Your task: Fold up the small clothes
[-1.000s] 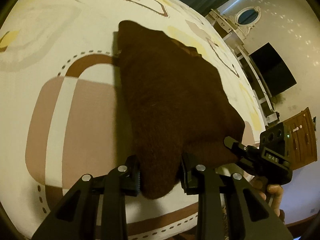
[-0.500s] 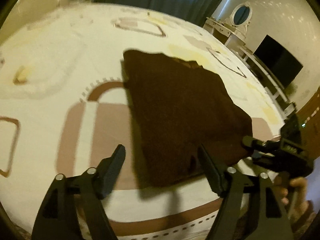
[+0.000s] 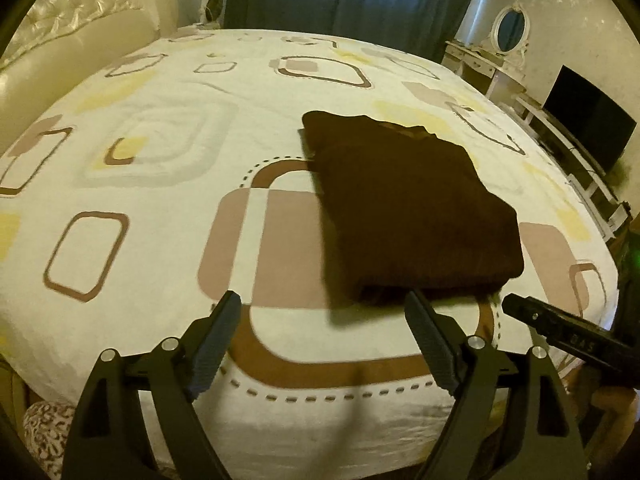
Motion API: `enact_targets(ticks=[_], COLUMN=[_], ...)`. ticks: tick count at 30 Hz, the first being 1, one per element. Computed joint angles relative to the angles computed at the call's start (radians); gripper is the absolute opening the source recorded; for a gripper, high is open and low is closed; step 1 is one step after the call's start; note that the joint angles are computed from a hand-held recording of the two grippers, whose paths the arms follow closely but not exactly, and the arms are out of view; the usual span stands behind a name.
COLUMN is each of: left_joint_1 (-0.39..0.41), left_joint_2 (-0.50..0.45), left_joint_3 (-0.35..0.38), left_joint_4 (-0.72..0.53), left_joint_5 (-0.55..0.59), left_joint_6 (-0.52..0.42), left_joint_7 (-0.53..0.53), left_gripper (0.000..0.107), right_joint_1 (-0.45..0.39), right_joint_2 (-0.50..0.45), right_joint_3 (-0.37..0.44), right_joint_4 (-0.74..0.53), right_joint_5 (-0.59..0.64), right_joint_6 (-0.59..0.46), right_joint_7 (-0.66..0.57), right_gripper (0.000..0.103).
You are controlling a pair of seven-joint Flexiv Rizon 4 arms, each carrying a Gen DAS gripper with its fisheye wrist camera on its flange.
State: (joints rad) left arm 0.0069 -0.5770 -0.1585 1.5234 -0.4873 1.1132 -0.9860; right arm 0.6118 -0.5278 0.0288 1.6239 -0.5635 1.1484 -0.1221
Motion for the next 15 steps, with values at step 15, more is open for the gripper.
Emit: enact_targets(ticks=[15], left_joint_1=[-0.021], left_joint_2=[0.057], left_joint_3=[0.000], left_joint_4=[0.093], left_joint_5=[0.021], left_joint_6=[0.077], left_joint_7=[0.019], left_gripper=[0.085], right_joint_1=[0.034], right_joint_2=[0.049], right_joint_3=[-0.020], right_joint_4=[0.048], right_joint_5=[-0.128], right_joint_6=[-0.063], right_joint_7=[0.154], right_gripper=[0.072])
